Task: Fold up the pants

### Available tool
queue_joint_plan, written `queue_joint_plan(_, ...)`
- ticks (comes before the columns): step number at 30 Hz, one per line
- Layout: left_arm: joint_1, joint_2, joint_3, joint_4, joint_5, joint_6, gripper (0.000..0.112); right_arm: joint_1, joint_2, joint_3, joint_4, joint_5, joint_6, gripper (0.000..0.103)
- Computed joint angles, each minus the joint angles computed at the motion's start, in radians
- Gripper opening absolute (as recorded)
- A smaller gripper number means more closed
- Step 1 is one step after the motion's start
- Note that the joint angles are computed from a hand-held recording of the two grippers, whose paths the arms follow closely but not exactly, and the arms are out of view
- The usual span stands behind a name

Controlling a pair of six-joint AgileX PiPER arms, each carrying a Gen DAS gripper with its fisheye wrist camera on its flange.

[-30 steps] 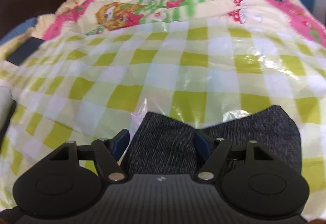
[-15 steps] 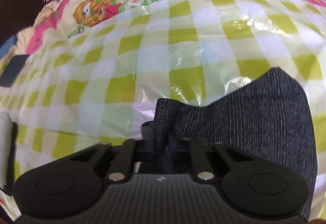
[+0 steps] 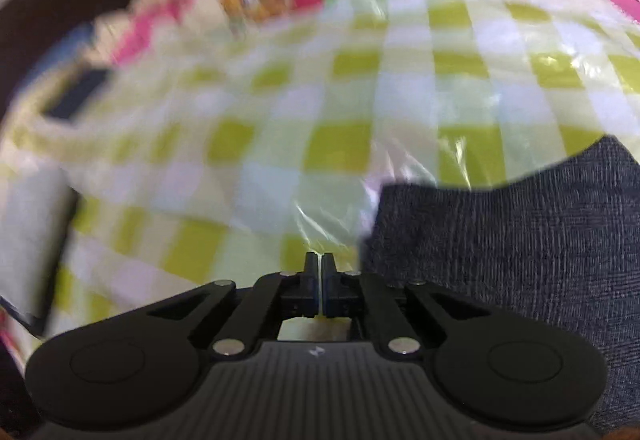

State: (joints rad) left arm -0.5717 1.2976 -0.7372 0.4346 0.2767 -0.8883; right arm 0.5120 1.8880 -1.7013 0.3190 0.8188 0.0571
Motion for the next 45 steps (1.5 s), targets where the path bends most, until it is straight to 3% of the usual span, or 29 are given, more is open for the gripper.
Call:
queue_joint_plan(3,-0.012,-0.015,-0.018,0.027,0.053,-0.029,0.035,-0.058,-0.122,0.125,0.026,-0.072,-0.050,0.009)
queue_joint_plan(8,-0.124,-0.051,-0.037,0.326,0.185,-0.321,0.035,-0.192,-0.271,0.359,-0.032,-0.164,-0.014,0.016)
queue_joint_plan(10,-0.147,-0.044,-0.048,0.372,0.211,-0.356,0.035,-0.244,-0.315,0.454,-0.003,-0.191,-0.028,0.016)
queue_joint_plan(11,-0.152,-0.023,-0.068,0.349,0.225,-0.324,0.035,-0.264,-0.328,0.497,-0.007,-0.205,-0.026,0.016)
queue_joint_plan(12,-0.117,0.012,-0.093,0.301,0.215,-0.252,0.035,-0.281,-0.328,0.524,-0.015,-0.202,-0.011,0.023)
queue_joint_plan(14,-0.107,0.080,-0.129,0.206,0.249,-0.138,0.038,-0.325,-0.358,0.604,0.088,-0.227,-0.091,0.024)
queue_joint_plan(16,-0.126,0.086,-0.114,0.243,0.266,-0.165,0.040,-0.366,-0.424,0.685,0.220,-0.260,-0.216,0.025)
queue_joint_plan(21,-0.160,0.073,-0.170,0.205,0.366,-0.150,0.040,-0.396,-0.510,0.814,0.338,-0.304,-0.326,0.034)
queue_joint_plan(23,-0.189,0.092,-0.198,0.211,0.428,-0.156,0.040,-0.378,-0.547,0.830,0.277,-0.314,-0.265,0.033)
queue_joint_plan(25,-0.208,0.087,-0.211,0.216,0.460,-0.167,0.040,-0.390,-0.600,0.844,0.323,-0.316,-0.276,0.036)
queue_joint_plan(28,-0.221,0.075,-0.219,0.160,0.481,-0.156,0.040,-0.395,-0.612,0.846,0.263,-0.286,-0.252,0.049)
queue_joint_plan(32,-0.269,0.104,-0.247,0.126,0.554,-0.130,0.040,-0.349,-0.664,0.863,0.134,-0.264,-0.145,0.049)
queue_joint_plan(35,-0.307,0.068,-0.227,0.128,0.555,-0.163,0.040,-0.337,-0.758,0.913,0.160,-0.257,-0.129,0.051)
queue_joint_plan(41,-0.419,0.044,-0.234,0.246,0.631,-0.249,0.047,-0.146,-0.889,1.018,-0.135,-0.310,0.221,0.050)
queue_joint_plan(45,-0.444,0.027,-0.227,0.269,0.639,-0.276,0.049,-0.093,-0.924,1.060,-0.214,-0.319,0.356,0.050)
